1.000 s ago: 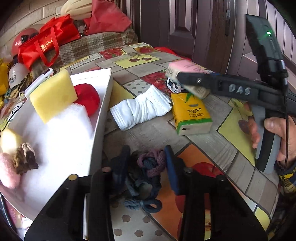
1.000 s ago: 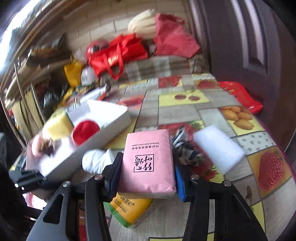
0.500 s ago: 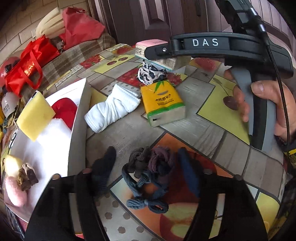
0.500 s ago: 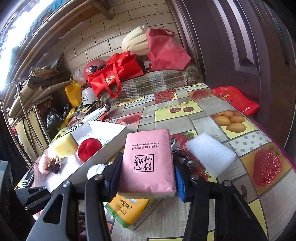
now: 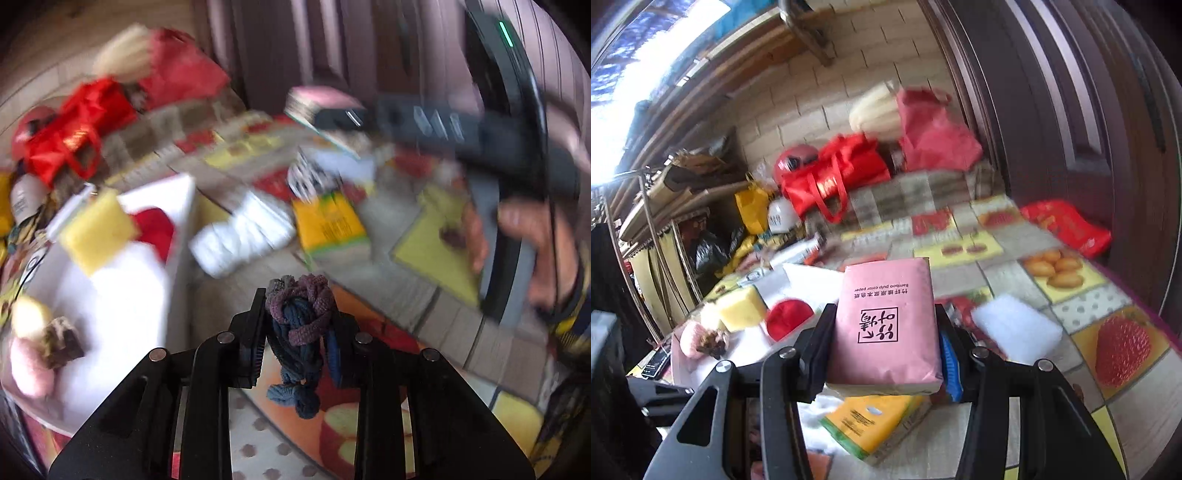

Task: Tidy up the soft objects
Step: 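Carry the blue rope toy and pink tissue pack over the white tray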

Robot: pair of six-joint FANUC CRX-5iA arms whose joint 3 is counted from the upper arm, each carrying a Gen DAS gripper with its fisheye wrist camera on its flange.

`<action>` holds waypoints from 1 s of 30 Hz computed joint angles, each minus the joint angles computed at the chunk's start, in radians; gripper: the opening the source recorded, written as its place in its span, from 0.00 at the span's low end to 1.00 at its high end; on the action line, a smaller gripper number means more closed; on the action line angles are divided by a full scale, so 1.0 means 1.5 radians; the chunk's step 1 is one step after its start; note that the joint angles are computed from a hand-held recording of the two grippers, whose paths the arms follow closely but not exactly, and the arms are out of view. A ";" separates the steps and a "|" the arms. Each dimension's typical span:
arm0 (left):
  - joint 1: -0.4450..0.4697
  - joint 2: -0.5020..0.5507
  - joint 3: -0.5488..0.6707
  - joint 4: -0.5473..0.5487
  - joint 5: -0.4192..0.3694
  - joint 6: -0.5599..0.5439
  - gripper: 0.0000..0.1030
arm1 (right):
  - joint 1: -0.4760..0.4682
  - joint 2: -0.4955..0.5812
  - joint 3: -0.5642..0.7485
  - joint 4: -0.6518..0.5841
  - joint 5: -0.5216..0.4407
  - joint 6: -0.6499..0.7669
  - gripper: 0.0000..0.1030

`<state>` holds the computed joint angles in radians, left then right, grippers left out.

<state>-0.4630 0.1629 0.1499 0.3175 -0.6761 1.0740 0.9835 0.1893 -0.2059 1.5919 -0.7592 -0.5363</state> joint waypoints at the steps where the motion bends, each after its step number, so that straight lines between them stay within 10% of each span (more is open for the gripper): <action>1: 0.010 -0.018 -0.034 0.036 0.040 -0.007 0.25 | 0.000 0.001 -0.004 0.034 -0.009 -0.019 0.48; 4: 0.026 -0.068 -0.100 0.009 0.168 0.046 0.26 | 0.007 0.009 -0.003 0.083 -0.030 -0.032 0.48; 17: 0.092 -0.075 -0.037 -0.250 0.133 0.359 0.26 | 0.026 0.059 0.073 -0.006 0.014 0.105 0.48; 30: 0.099 -0.093 -0.050 -0.289 0.150 0.410 0.26 | 0.039 0.081 0.100 -0.018 0.008 0.145 0.48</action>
<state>-0.3139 0.0235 0.0742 -0.1166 -0.4511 1.6884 1.0420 0.3110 -0.0566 1.5651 -0.7473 -0.3189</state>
